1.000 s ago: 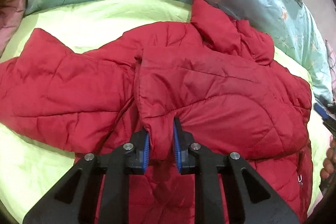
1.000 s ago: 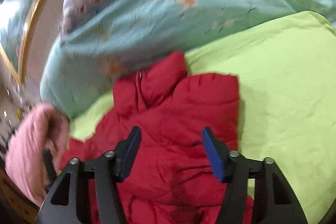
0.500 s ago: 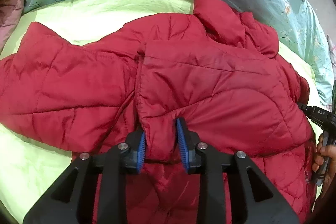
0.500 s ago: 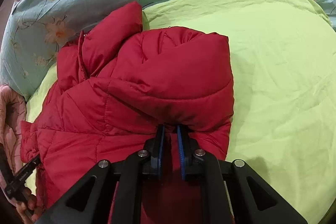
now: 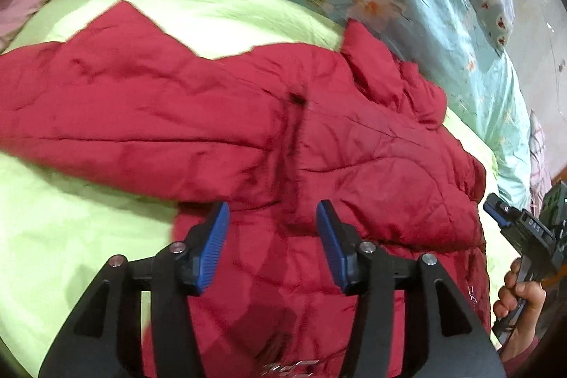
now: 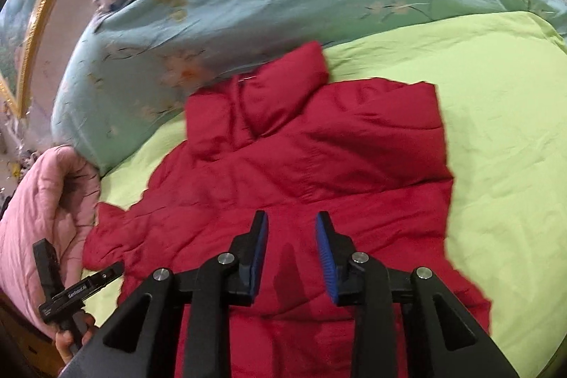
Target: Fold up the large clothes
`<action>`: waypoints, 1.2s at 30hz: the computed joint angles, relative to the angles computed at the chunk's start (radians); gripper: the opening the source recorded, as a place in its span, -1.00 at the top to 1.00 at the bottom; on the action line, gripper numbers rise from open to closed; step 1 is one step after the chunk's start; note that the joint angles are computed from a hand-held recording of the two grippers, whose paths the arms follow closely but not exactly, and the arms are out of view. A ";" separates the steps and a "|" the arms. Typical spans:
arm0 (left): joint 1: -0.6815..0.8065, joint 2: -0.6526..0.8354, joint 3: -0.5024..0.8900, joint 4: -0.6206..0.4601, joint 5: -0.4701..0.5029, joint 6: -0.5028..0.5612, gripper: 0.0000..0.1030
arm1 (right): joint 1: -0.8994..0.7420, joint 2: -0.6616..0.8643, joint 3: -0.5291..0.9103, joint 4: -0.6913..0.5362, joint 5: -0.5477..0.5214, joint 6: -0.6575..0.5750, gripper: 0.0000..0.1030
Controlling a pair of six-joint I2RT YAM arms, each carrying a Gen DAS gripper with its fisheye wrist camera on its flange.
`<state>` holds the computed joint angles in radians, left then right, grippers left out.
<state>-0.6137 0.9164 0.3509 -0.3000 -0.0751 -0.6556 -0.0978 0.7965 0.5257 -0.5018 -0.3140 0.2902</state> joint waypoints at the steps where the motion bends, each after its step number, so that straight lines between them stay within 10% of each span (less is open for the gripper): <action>1: 0.012 -0.023 -0.006 -0.016 -0.001 0.004 0.04 | 0.032 -0.007 0.005 -0.014 0.013 0.011 0.40; 10: 0.310 -0.254 -0.071 -0.167 0.142 0.114 -0.03 | 0.205 -0.028 0.019 -0.026 0.103 0.082 0.11; 17: 0.703 -0.301 -0.093 -0.228 0.366 0.290 -0.45 | 0.305 -0.051 0.038 -0.062 0.157 0.130 -0.02; 27: 1.228 0.218 -0.008 -0.059 0.636 0.606 -0.45 | 0.470 -0.052 0.079 -0.077 0.220 0.213 -0.11; 36: 1.278 0.453 0.069 0.136 0.573 0.519 -0.45 | 0.590 -0.075 0.104 -0.109 0.272 0.275 -0.13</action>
<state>0.6645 1.3696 0.4195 -0.1644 0.4981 -0.1366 0.4920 0.7213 0.6293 -0.6104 -0.0422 0.5656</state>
